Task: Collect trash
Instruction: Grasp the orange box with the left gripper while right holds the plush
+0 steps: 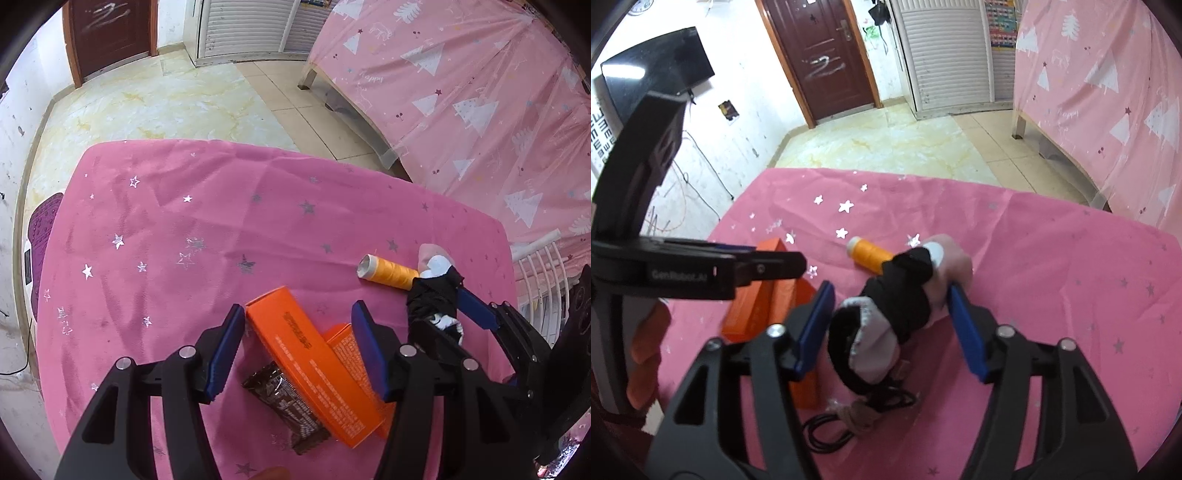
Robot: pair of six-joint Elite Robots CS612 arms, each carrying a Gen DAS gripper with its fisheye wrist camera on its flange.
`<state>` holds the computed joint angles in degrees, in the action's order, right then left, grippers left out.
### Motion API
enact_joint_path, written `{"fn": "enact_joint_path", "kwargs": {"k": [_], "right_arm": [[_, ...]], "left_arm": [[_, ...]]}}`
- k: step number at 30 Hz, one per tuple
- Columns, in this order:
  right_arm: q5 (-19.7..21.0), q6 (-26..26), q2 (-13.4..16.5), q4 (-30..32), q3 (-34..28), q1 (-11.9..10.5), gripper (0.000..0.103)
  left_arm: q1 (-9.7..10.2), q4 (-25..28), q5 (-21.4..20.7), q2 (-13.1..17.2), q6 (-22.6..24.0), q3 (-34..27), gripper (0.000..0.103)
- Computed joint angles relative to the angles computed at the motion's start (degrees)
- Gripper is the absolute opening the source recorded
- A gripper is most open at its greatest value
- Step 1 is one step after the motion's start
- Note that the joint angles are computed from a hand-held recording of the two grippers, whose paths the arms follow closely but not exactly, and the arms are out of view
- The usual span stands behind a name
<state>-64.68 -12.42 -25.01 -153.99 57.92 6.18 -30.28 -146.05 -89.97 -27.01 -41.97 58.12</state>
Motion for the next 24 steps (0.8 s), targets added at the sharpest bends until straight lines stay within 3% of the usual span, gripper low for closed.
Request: {"fn": "enact_joint_path", "kwargs": {"k": [5, 14, 24], "right_arm": [[1.28, 2.95, -0.08, -2.67, 0.86, -0.26, 0.044], [2.36, 6.84, -0.83, -8.94, 2.89, -0.80, 0.044], [2.77, 9.50, -0.94, -12.08, 3.67, -1.33, 0.044]], "left_arm": [[0.18, -0.91, -0.82, -0.44, 0.34, 1.07, 0.054], [0.46, -3.94, -1.42, -1.84, -1.56, 4.09, 0.053], [0.12, -1.59, 0.82, -2.35, -2.01, 4.52, 0.053]]}}
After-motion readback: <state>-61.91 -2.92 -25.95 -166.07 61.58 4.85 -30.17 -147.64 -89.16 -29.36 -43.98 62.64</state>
